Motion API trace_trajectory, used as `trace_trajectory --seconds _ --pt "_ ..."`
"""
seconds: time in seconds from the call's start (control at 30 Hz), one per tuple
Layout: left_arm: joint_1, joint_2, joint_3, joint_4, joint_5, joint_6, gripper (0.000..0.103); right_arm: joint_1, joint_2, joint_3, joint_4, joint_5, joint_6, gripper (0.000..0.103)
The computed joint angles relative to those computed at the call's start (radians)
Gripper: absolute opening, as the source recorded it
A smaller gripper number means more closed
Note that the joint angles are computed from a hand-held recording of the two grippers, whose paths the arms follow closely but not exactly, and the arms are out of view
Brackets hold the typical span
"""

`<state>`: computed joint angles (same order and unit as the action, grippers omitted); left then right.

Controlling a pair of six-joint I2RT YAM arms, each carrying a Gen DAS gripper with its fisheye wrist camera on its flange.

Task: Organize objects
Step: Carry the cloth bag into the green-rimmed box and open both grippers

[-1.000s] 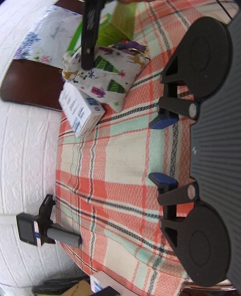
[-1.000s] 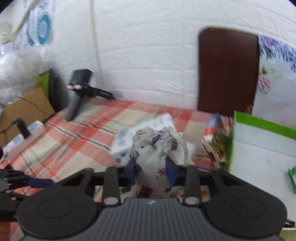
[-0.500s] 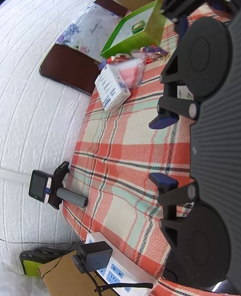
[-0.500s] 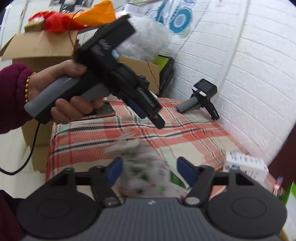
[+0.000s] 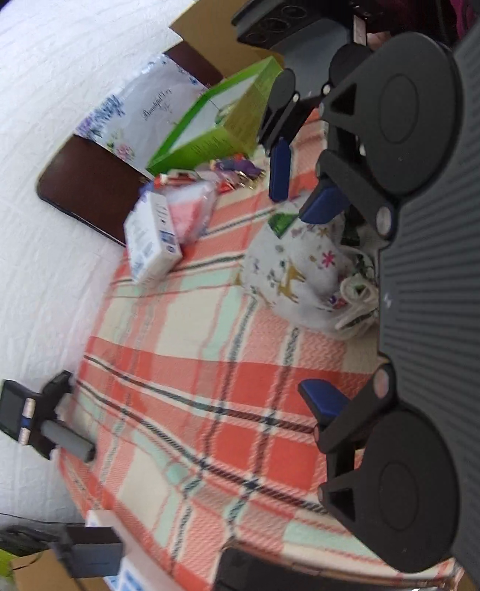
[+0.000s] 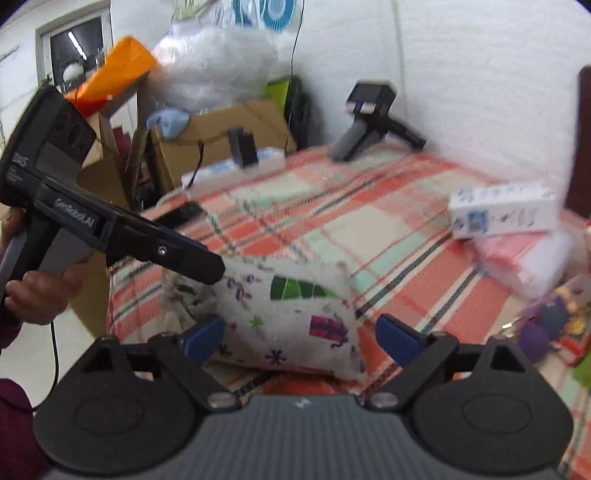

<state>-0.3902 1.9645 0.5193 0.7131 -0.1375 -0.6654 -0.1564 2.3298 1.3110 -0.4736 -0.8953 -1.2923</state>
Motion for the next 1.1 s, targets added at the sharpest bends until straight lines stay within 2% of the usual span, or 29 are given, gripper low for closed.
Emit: trace_trajectory --seconds 0.03,0.07,0.1,0.13,0.17,0.2,0.27,0.33,0.43,0.57,0.73,0.83,0.9,1.0,1.1 --pt "0.012 0.051 0.021 0.021 0.043 -0.011 0.078 0.021 0.024 0.017 0.001 0.023 0.024 0.093" --pt "0.019 0.099 0.026 0.083 0.077 -0.033 0.076 0.035 0.052 0.039 -0.024 0.034 0.047 0.093" --pt "0.011 0.109 0.022 0.119 0.077 -0.031 0.058 0.035 0.053 0.010 0.019 0.010 0.069 0.090" --pt "0.003 0.096 0.031 0.093 0.080 -0.027 0.055 0.038 0.034 -0.034 0.076 0.008 0.081 0.088" --pt "-0.009 0.078 0.038 0.064 0.061 -0.016 0.053 0.032 0.016 -0.062 0.101 0.009 0.079 0.081" --pt "-0.016 0.069 0.042 0.055 0.060 -0.001 0.051 0.022 0.010 -0.063 0.091 0.003 0.079 0.076" --pt "-0.023 0.064 0.069 0.020 0.098 0.021 0.050 -0.015 0.011 -0.044 0.029 -0.005 0.051 0.072" --pt "-0.048 0.083 0.128 -0.030 0.120 0.043 0.050 -0.065 -0.003 -0.061 0.022 -0.002 0.016 0.071" --pt "-0.103 0.145 0.271 -0.118 0.147 0.086 0.050 -0.157 0.009 -0.027 -0.027 0.003 0.009 0.071" --pt "-0.163 0.280 0.552 -0.277 0.217 0.171 0.050 -0.295 0.016 0.004 -0.001 0.010 0.064 0.071" --pt "-0.239 0.491 0.978 -0.518 0.307 0.294 0.051 -0.458 0.061 0.085 0.036 0.016 0.180 0.071" --pt "-0.281 0.592 1.188 -0.637 0.323 0.354 0.051 -0.528 0.089 0.118 0.074 0.006 0.258 0.071" --pt "-0.295 0.627 1.281 -0.691 0.333 0.379 0.050 -0.561 0.098 0.127 0.109 -0.013 0.297 0.070" --pt "-0.293 0.622 1.335 -0.692 0.350 0.411 0.050 -0.586 0.082 0.126 0.184 -0.072 0.350 0.069" --pt "-0.284 0.616 1.425 -0.712 0.316 0.471 0.050 -0.568 0.038 0.112 0.353 -0.131 0.460 0.069"
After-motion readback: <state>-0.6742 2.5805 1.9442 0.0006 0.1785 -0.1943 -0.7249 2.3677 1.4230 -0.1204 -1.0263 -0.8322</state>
